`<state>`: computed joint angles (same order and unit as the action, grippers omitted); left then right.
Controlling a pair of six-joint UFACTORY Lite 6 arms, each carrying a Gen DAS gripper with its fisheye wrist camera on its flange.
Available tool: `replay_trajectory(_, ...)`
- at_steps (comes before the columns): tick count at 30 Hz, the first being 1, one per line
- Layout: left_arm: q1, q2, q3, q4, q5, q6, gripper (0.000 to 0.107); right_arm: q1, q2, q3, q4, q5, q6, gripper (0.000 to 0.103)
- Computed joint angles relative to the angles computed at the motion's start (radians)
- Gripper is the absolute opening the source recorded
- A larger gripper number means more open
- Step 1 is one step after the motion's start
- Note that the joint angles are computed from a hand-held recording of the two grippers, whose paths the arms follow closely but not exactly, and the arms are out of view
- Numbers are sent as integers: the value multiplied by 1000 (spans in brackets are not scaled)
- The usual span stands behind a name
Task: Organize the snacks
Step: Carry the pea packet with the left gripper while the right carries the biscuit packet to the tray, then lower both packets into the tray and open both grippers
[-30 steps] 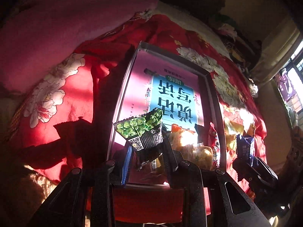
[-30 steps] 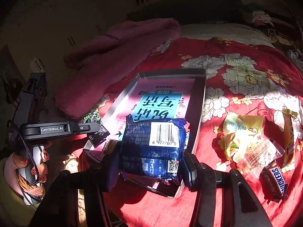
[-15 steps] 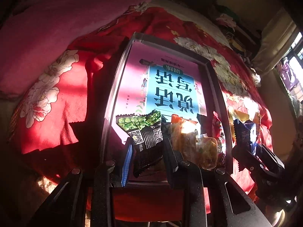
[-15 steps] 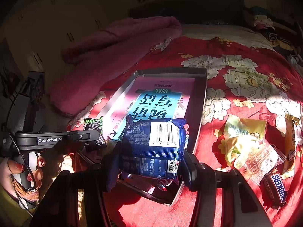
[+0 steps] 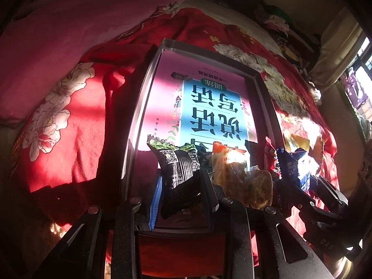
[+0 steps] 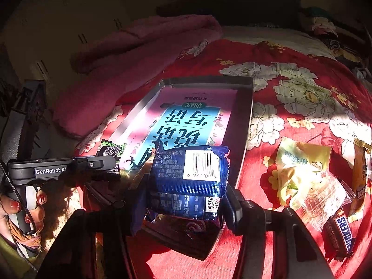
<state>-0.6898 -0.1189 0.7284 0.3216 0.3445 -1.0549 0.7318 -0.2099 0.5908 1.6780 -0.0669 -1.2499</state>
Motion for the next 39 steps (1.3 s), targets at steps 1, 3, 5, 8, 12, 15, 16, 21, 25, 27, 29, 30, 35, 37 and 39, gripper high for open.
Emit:
replay_trajectory(1,4,7,2,-11,-4,12,31,5,7,2,-13,-6,13,56)
replay_trajectory(3,7,9,3,-7,-6,9,31,14,17,3,-11,-14,13,56)
replay_trajectory(5,9,13,4,-5,-9,9,31,18,24,4,-13,-22,18,57)
replay_trajectory(8,11,17,5,0,-12,5,31,18,27,0,-59,-19,65,57)
replay_trajectory(12,11,16,3,0,-11,4,31,20,22,-5,-54,-24,63,60)
replay_trajectory(15,11,16,4,1,-10,5,31,14,17,-5,-16,-20,23,60)
replay_trajectory(16,11,16,4,1,-10,5,31,14,14,-6,-14,-19,23,60)
replay_trajectory(21,11,15,3,3,-12,2,31,16,13,-11,-92,-23,99,62)
replay_trajectory(25,12,17,7,2,-13,5,31,9,19,-9,-175,-12,181,64)
replay_trajectory(27,12,18,11,8,-9,0,31,13,34,0,-232,-11,236,66)
replay_trajectory(29,13,18,12,8,-9,1,31,26,51,12,-256,-20,257,68)
replay_trajectory(30,13,19,14,8,-8,1,31,30,61,19,-258,-21,256,70)
replay_trajectory(35,10,19,18,16,0,-5,32,45,92,38,-309,-37,295,70)
replay_trajectory(37,9,20,20,17,0,-5,32,45,96,43,-302,-42,283,70)
replay_trajectory(39,9,19,20,22,-2,-11,32,45,94,45,-276,-50,251,70)
